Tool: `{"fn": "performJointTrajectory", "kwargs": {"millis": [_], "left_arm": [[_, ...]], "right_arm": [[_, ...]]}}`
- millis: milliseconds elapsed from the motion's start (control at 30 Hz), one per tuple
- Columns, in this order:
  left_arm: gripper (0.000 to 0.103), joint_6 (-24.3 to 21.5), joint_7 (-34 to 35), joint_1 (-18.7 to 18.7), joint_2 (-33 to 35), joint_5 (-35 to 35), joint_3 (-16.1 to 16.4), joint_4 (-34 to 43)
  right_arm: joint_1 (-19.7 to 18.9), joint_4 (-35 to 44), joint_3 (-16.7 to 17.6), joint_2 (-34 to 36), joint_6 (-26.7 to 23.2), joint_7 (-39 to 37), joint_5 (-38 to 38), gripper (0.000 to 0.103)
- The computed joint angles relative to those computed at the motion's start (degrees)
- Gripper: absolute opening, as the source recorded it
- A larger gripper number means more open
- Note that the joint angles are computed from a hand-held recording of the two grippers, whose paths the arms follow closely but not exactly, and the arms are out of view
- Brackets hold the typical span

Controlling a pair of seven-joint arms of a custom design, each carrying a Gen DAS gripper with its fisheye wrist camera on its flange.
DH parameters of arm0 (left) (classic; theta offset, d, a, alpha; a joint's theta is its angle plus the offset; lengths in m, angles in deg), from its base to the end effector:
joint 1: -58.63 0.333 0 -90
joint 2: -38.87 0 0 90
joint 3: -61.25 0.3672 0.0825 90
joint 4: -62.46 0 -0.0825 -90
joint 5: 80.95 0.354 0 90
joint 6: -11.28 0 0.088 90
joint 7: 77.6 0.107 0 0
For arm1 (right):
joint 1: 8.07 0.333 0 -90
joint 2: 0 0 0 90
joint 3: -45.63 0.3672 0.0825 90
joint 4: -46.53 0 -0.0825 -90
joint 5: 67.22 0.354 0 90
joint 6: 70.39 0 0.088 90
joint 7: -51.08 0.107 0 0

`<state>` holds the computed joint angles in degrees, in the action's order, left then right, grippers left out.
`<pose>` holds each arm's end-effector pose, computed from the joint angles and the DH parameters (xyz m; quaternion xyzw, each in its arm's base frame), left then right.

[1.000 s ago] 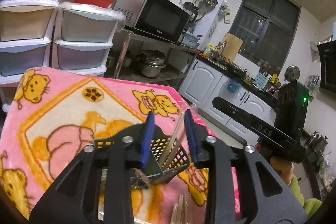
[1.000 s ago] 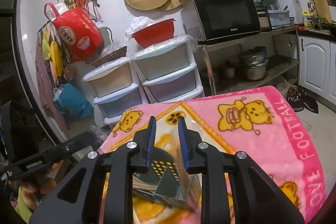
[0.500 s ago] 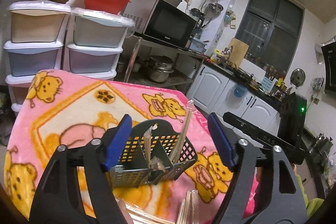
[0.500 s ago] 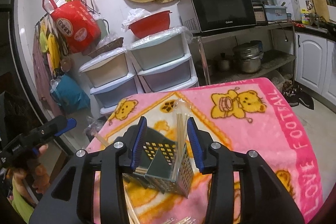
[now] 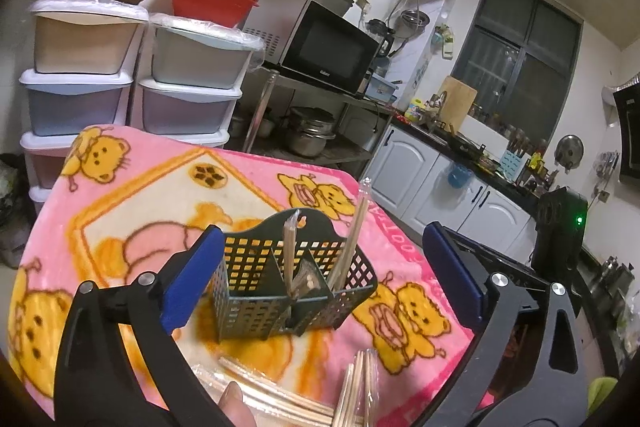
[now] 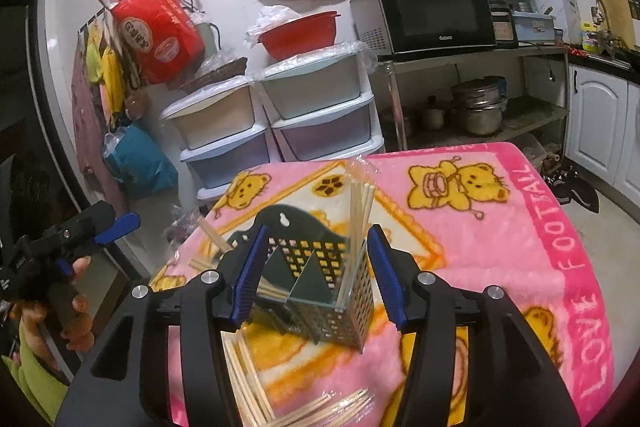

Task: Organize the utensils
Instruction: 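Withdraw both open tools from the caddy toward the chopstick pile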

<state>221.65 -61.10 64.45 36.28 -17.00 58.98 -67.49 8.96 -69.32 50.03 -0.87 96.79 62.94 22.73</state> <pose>0.4763 -0.0879 0.5704 -0.5725 0.5884 -0.5352 0.1990 0.5298 0.1416 0.5745 -0.6792 0.4948 -0.1714 0.5143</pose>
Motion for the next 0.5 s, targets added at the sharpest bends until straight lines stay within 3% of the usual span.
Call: {"fn": "performJointTrajectory", "kwargs": {"millis": [500], "left_arm": [[0.092, 0.9, 1.1, 0.5, -1.5, -1.9, 0.9, -5.8]], "right_arm": [[0.8, -5.3, 0.0, -2.8, -1.6, -2.3, 1.5, 0.050]]}}
